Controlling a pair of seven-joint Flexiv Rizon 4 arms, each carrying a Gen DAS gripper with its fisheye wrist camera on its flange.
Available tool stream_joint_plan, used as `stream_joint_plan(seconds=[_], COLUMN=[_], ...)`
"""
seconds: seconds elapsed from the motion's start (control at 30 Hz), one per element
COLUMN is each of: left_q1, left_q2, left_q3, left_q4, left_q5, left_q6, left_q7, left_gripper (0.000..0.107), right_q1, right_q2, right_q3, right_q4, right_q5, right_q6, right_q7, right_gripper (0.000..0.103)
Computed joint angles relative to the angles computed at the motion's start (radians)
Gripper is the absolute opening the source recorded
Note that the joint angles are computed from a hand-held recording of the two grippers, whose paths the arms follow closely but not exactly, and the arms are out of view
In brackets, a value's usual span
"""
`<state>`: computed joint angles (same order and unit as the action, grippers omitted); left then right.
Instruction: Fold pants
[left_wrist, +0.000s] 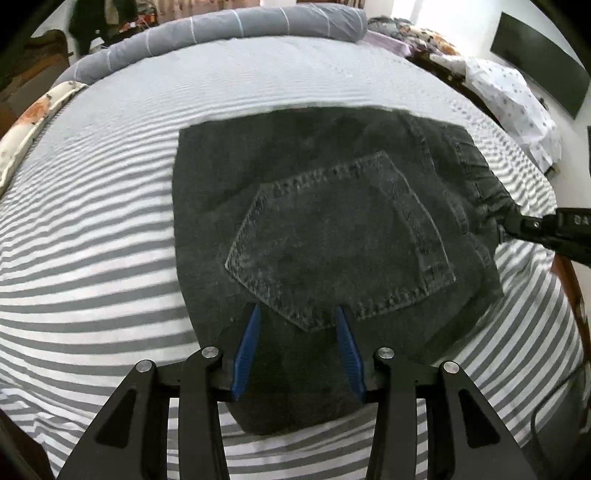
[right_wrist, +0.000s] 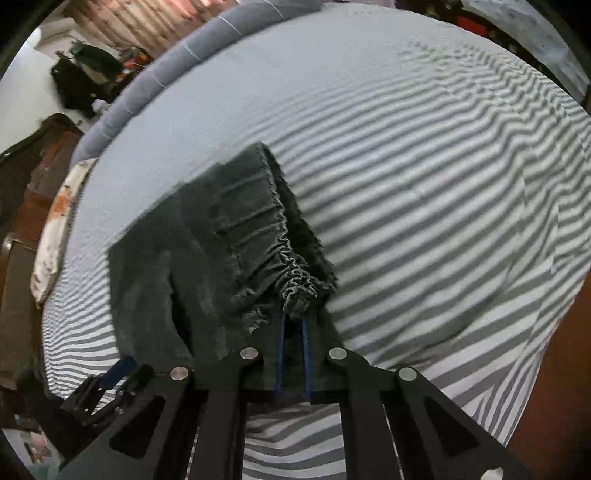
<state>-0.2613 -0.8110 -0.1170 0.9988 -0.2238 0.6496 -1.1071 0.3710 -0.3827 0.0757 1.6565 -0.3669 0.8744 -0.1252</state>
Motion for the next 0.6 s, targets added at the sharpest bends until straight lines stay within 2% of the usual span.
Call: stream_joint_plan(seconds=[0.13,0.27,0.6], left_q1=[-0.002,0.001,0.024], left_q2=[0.014,0.022,0.019], left_q3=[0.003,0.0,-0.002], left_q4=[0.043,0.07,0.053], left_q5=[0.022,0.017,-0.019], left_q6=[0.032,0.06,0.057], left_q7=[0.038,0.047,0.01], left_gripper=[0.044,0.044,0.044], right_q1=[-0.009,0.003,0.027], right_q2=[-0.004,-0.008,0.018], right_q3=[0.009,0.007,0.008], right_q4=[0.004,-0.003,0.004], right_q5=[0.036,0.021,-0.004], right_q6=[-0.006,-0.029,-0.058], right_q7=[0.0,-0.003,0.056], right_gripper=[0.005,0.005,0.003])
